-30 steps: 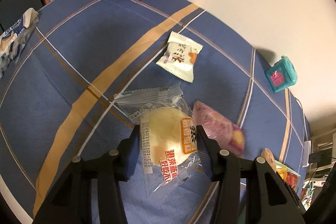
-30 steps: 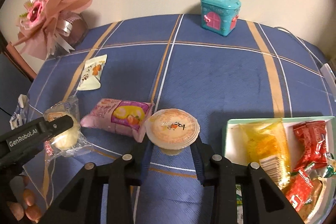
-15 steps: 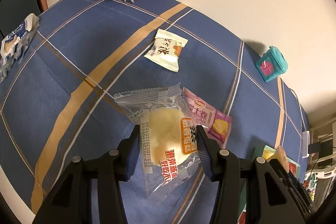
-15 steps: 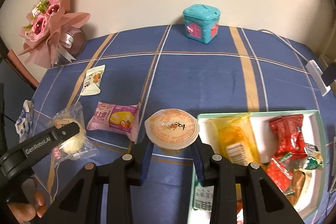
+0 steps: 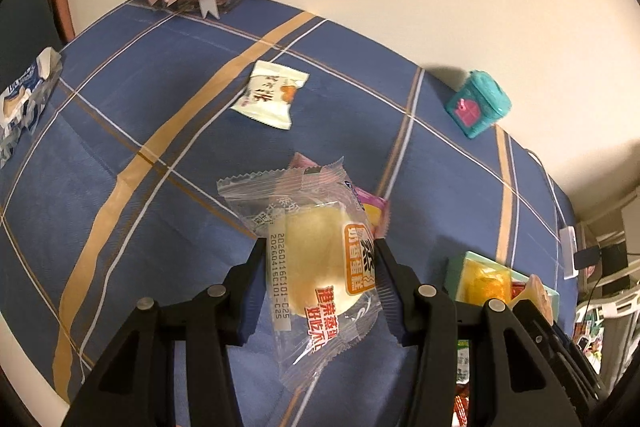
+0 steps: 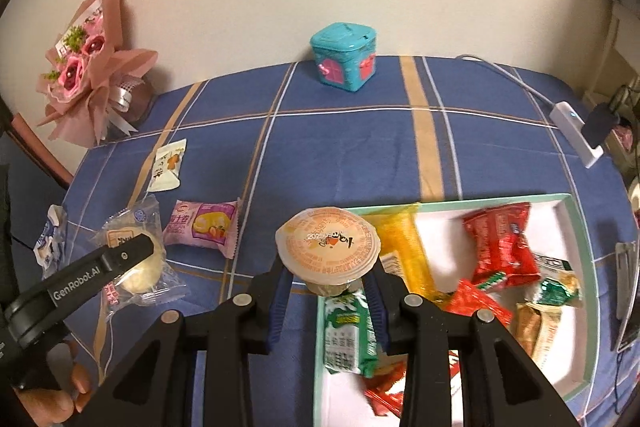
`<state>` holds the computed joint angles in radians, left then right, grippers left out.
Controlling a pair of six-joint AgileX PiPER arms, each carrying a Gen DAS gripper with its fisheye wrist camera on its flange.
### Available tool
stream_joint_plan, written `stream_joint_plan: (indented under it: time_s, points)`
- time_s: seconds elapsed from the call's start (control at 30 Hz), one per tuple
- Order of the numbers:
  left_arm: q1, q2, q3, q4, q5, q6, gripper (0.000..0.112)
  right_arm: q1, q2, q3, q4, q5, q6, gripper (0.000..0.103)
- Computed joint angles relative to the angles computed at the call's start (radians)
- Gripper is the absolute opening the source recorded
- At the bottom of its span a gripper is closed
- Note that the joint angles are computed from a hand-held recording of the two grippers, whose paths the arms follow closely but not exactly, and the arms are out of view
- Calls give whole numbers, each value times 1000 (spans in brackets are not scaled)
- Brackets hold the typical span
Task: Organize snacks
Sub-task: 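Carry the pudding cup and bun bag over the white tray with both tools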
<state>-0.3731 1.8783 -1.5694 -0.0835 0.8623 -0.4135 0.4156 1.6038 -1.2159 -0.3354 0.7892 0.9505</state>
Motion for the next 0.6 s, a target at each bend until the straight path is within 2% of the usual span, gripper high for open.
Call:
stream_joint_plan:
  time_s: [0.4,0.6]
  points:
    - [-95,-19,-11,56,20,-34,52,-54,-140,114,-6,24,19,37]
    - [-135,-10,-26,68,37,-45,52,-122,-182,161,30,17,-13,37]
